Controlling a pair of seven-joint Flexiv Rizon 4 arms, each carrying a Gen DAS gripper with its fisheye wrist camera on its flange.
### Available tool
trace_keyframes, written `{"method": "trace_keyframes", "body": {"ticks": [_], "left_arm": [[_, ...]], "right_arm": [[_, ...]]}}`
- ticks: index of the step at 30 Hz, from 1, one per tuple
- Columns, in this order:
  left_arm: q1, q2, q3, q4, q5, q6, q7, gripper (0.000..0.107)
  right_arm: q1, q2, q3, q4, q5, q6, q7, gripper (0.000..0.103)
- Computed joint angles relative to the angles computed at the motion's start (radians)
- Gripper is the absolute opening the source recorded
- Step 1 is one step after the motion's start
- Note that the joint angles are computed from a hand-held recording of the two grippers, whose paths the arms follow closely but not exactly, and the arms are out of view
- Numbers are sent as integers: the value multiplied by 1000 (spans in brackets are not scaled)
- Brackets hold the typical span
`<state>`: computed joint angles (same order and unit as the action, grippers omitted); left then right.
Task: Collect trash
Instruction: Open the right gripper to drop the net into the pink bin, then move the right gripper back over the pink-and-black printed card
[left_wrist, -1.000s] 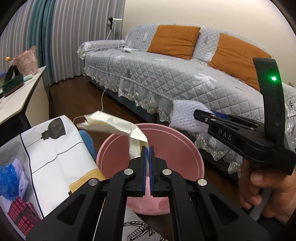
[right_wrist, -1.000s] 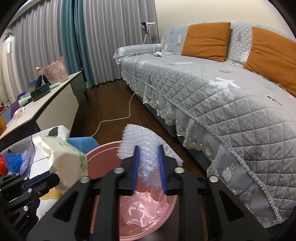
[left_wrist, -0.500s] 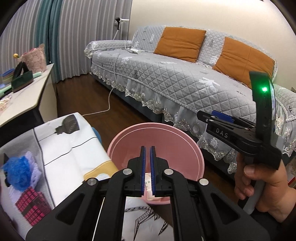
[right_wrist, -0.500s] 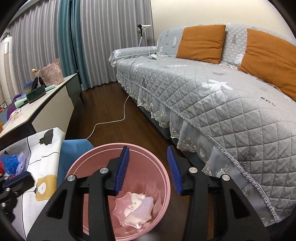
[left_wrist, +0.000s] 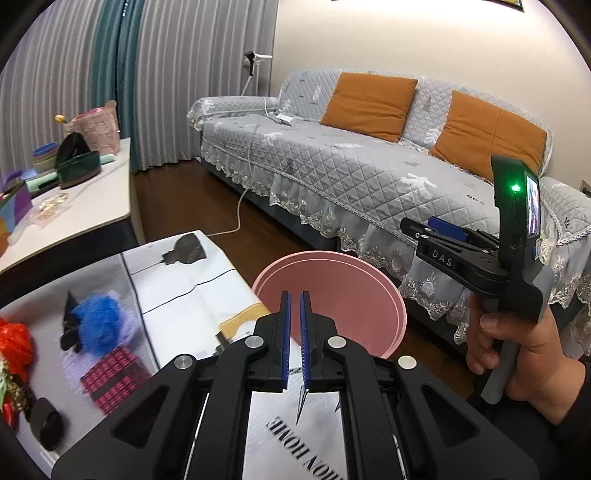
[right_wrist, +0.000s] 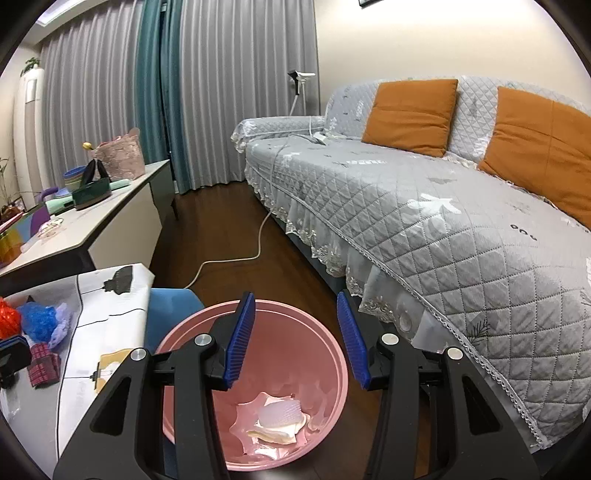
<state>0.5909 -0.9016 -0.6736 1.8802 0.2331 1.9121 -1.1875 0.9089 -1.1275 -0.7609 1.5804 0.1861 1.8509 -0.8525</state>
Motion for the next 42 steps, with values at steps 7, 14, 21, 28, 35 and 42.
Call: {"method": "trace_keyframes", "body": {"ticks": [7,14,21,28,35,42], "left_arm": [[69,40,-9,79,46,49,-34,5],[152,86,-6,145,105,65,-58,5],[226,106,10,191,134,102,-96,5],[232,91,97,189,145,176,-199,5],[186,104,219,153,145,204,-295,5],[145,99,310,114,116,202,-362,5]], "right_arm": [[24,31,12,34,4,17,-32,47],[47,55,26,55,13,30,-73,47],[62,79,52,66,25,54,-121,47],[51,99,120,41,15,77,-196,41],[-5,114,243,-32,-21,55,-230,38],[-47,81,351,-146,-90,30,-214,38]]}}
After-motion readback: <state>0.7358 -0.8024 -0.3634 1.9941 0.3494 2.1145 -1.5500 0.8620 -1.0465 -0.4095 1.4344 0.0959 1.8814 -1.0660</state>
